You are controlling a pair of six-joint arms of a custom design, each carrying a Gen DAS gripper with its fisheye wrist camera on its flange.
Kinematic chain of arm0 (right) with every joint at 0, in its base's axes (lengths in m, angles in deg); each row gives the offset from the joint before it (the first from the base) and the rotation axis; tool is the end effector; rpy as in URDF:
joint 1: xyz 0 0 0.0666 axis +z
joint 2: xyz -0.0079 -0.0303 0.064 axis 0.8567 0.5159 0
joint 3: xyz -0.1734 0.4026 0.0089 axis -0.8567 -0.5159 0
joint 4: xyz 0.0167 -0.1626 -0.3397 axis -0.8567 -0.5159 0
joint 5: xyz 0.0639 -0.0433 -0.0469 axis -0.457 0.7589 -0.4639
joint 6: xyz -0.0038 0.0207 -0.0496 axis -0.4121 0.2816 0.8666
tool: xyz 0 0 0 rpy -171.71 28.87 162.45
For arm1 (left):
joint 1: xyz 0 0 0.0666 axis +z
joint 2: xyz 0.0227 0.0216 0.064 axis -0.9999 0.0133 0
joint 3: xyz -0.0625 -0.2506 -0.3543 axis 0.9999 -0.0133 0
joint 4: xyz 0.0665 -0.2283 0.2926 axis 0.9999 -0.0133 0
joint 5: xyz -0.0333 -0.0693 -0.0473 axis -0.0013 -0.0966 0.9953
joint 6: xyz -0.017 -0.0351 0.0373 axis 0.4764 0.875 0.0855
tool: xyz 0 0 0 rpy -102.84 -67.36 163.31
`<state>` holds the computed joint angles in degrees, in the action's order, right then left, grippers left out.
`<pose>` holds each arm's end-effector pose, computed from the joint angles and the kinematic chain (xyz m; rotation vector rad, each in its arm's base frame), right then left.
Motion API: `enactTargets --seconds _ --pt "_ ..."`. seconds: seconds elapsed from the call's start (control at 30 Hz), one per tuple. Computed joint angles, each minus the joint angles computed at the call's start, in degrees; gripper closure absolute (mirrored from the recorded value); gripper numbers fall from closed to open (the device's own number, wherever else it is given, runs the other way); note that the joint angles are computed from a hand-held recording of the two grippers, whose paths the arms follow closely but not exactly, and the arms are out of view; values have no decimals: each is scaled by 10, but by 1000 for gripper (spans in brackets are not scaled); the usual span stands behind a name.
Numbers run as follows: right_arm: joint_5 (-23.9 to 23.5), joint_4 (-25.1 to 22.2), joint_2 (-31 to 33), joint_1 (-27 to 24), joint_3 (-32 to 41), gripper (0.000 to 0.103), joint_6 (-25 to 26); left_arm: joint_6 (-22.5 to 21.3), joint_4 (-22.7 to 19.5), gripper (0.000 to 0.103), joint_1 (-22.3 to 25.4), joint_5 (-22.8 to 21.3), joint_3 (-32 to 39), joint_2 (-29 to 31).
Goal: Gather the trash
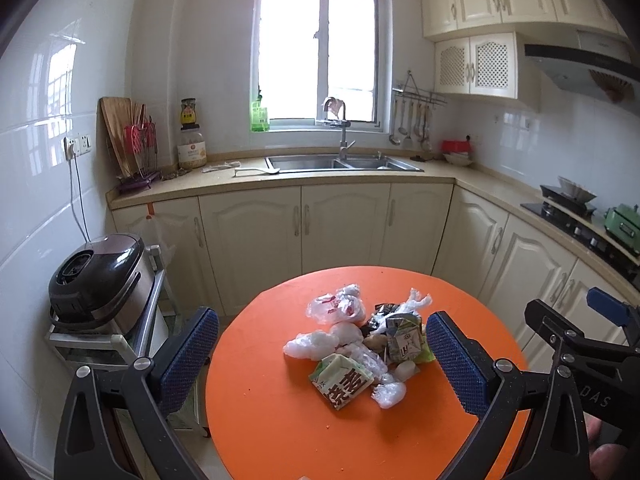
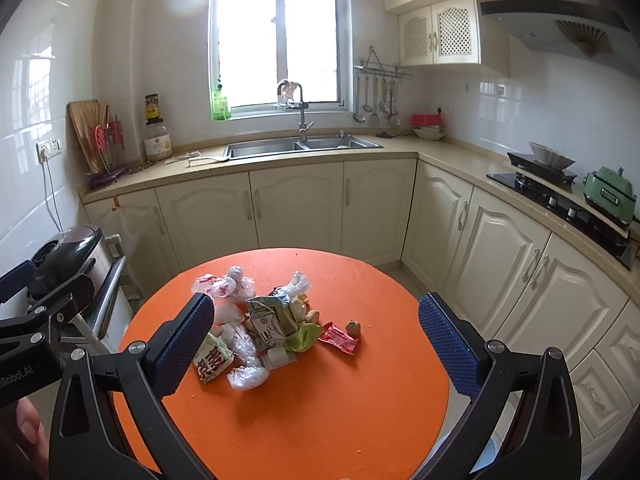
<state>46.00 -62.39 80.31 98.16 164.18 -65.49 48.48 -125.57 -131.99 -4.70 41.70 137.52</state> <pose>0.3145 0.2304 0.6031 0.1101 2.1414 0.0085 0.2817 -0.2351 0.6971 0.0381 2.0886 -0.0774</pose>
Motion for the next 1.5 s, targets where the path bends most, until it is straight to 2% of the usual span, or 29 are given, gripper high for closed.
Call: enactTargets --seconds 0.3,0.67,1.07,1.27,1.43,1.5 --pt "-62 13 31 -44 -30 0 7 -4 -7 1 60 75 -11 46" --pt "-136 20 78 -95 -63 0 11 -12 -7 2 107 144 -44 106" --pt "-174 32 132 -143 -84 1 26 -44 27 1 131 177 -38 188" --pt "-190 43 162 -164 -82 7 52 -63 46 1 144 209 -32 220" --pt "-212 55 180 -174 -79 18 79 -79 42 2 148 230 -20 239" --pt "-224 67 183 -178 -82 22 85 -79 47 10 152 241 -24 240"
